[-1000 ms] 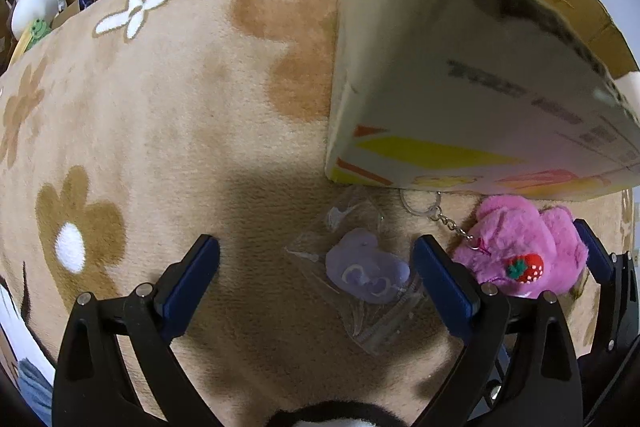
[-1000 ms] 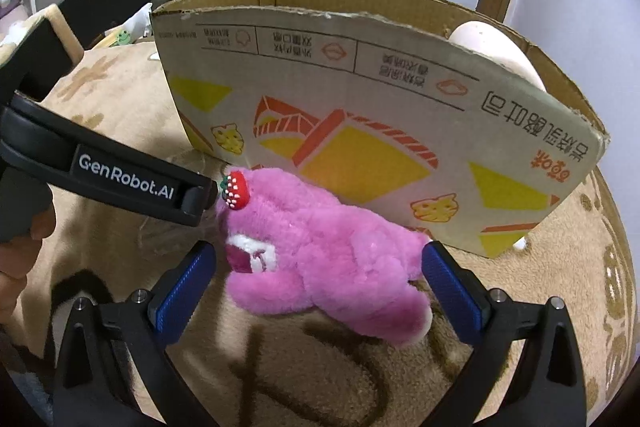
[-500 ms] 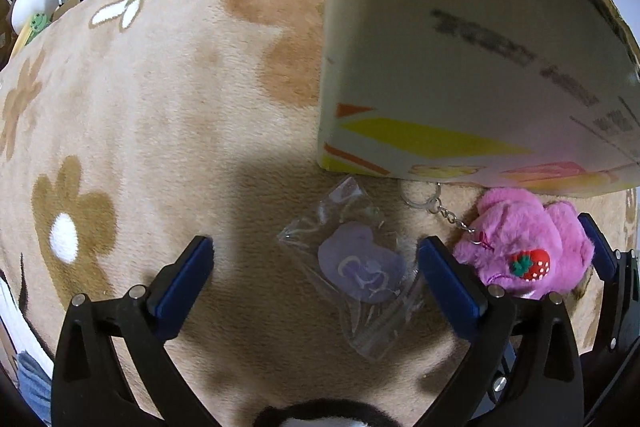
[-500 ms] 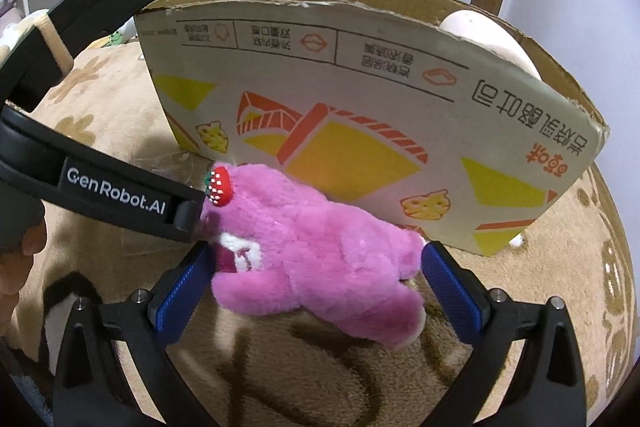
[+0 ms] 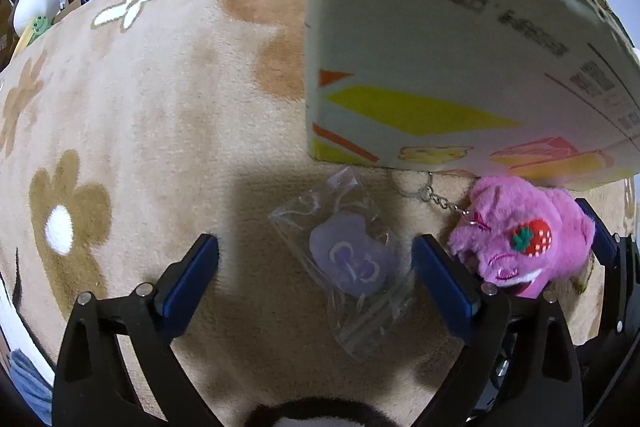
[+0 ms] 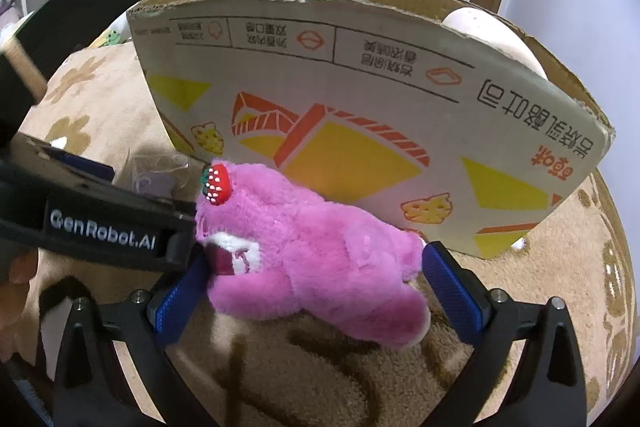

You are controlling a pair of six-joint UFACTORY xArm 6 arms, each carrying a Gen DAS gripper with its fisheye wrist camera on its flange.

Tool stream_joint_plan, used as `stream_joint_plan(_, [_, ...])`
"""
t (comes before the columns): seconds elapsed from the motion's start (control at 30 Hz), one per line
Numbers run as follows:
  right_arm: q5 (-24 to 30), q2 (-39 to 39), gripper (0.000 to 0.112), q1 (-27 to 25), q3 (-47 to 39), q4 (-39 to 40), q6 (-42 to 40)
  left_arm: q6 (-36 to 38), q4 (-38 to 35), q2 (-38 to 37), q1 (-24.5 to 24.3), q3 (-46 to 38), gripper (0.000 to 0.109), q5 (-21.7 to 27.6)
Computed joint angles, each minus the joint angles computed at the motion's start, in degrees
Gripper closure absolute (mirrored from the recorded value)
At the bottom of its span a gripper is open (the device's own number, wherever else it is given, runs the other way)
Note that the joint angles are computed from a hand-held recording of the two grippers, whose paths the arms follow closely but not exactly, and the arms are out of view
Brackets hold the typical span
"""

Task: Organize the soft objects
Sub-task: 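Grasp the clear bag with purple item with the left tool while the right tool grasps the pink bear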

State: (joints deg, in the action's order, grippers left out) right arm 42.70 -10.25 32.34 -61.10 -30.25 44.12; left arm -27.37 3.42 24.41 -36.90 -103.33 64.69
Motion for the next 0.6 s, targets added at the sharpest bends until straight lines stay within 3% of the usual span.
stream_joint_plan(0.13, [-0.72, -0.39, 0.009, -0.61, 0.30, 1.04, -0.42, -0.60, 0.64, -1.51, -0.15, 2.14, 0.024, -1.01])
stream_joint_plan(0.4, [1.90, -0.04, 0.010, -1.30, -1.77, 3.84, -3.00, -0.30, -3.53, -5.58, 1.97, 6.90, 0.071, -3.87])
stream_joint_plan(0.6, [2.18, -1.21, 0.022, -0.78, -1.26, 4.00, -3.92, -0.34, -5.86, -8.75, 3.30, 11.31, 0.082, -6.80])
